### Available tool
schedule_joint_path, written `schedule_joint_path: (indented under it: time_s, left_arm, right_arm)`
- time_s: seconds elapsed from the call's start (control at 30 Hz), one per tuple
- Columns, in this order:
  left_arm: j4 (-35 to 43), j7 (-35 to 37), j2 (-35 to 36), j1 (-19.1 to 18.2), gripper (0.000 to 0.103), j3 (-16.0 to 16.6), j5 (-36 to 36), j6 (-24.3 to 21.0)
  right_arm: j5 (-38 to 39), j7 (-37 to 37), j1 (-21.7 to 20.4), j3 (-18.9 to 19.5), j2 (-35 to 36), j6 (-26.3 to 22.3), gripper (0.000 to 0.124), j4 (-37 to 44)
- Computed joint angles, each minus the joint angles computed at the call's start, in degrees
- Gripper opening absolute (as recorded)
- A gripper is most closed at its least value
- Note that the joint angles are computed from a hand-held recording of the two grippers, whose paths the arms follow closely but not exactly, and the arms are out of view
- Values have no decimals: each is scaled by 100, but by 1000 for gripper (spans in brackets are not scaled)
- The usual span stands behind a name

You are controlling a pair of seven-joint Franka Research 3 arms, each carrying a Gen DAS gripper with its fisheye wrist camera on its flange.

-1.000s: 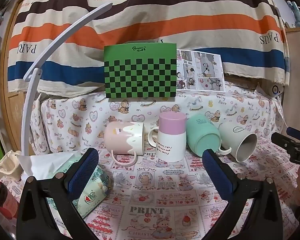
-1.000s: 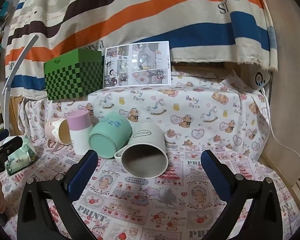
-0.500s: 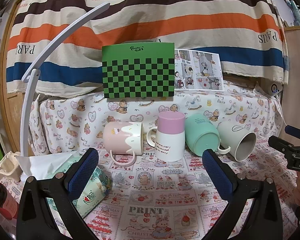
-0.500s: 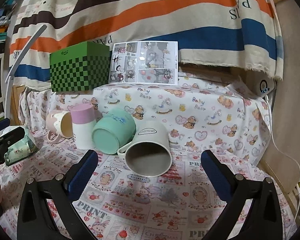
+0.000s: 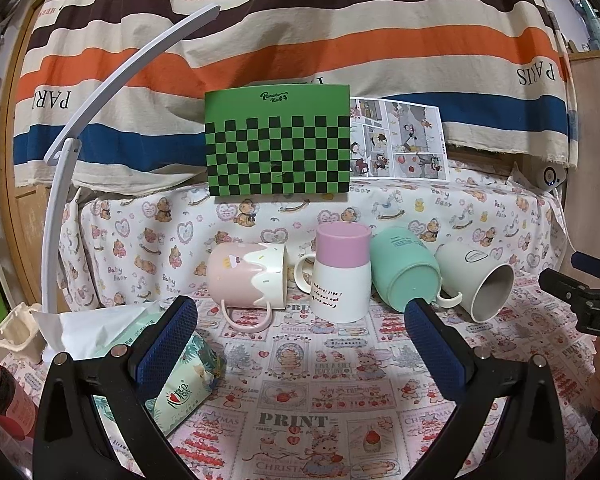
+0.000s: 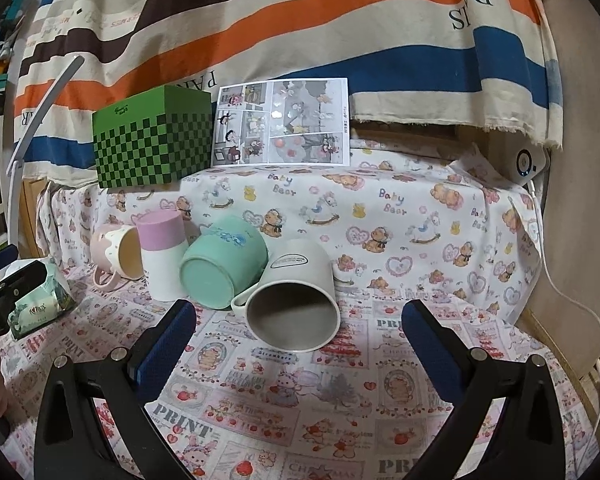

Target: Flip cup upside down

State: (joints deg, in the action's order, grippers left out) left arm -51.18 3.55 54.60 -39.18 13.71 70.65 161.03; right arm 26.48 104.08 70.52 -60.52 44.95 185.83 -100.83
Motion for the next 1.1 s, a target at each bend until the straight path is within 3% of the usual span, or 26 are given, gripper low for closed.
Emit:
schedule_joint_path:
  time_s: [0.33,0.5,0.73,0.87,1.1]
  left_arm:
    - [-39,-83,-11,-37,103,69,149,-49]
    - [-57,91,-31,10,103,-56,48,-135]
    - [-214,-342,-124,7,103,26,84,36]
    - [-149,-317,-97,-43,103,16,157,-55]
    - [-154,25,-112,58,103,-155,-31,-107]
  right_arm:
    - [29,-22,-25,44,-32,16,103,-5]
    - [28,-135,-64,121,-86,82,103,-18]
    - [197,6,85,-92,63,64,103,-48]
    - [60,-82,-97,123,-80,-17,103,28]
    - [195,-162,107,-67,60,165,103,-60]
